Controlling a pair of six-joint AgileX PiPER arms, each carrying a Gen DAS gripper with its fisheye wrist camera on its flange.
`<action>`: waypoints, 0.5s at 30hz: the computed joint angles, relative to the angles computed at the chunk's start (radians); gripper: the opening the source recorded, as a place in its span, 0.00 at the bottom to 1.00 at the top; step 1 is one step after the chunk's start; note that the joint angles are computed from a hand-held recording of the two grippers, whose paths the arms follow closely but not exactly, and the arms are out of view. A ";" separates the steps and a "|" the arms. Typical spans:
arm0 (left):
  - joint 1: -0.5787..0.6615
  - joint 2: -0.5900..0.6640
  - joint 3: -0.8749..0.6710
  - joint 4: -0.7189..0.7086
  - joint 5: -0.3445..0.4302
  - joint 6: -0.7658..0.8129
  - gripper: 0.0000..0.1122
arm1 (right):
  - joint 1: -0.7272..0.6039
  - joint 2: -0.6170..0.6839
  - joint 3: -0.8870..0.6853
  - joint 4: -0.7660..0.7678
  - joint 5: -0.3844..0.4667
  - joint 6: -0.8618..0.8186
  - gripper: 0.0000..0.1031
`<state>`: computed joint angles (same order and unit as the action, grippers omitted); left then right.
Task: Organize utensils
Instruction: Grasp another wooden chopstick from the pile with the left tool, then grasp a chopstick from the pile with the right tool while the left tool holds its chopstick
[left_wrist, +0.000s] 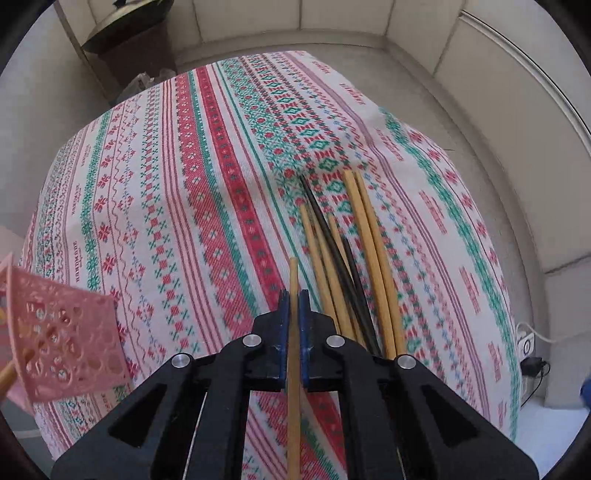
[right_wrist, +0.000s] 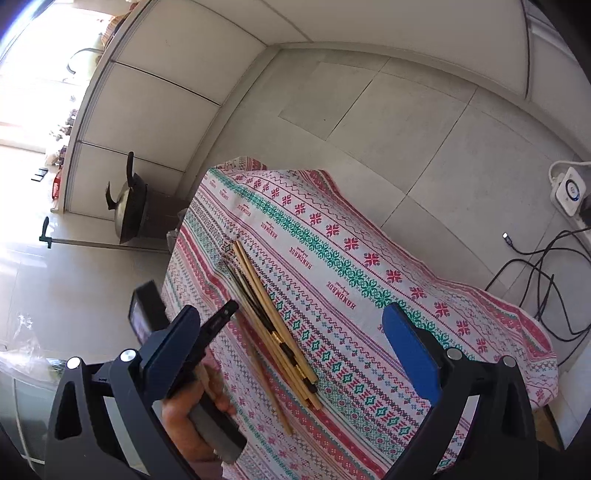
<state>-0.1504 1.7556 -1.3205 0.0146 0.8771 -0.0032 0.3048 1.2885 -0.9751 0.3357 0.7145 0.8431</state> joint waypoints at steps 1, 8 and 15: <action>-0.012 -0.079 0.086 0.009 -0.037 0.031 0.04 | 0.025 0.039 -0.041 -0.062 0.013 0.033 0.93; 0.148 -0.597 0.438 -0.236 -0.020 0.470 0.04 | 0.065 0.394 -0.342 -0.092 0.063 -0.141 0.81; 0.628 -0.821 0.475 -0.571 0.284 0.964 0.04 | 0.087 0.744 -0.742 -0.047 0.199 -0.275 0.36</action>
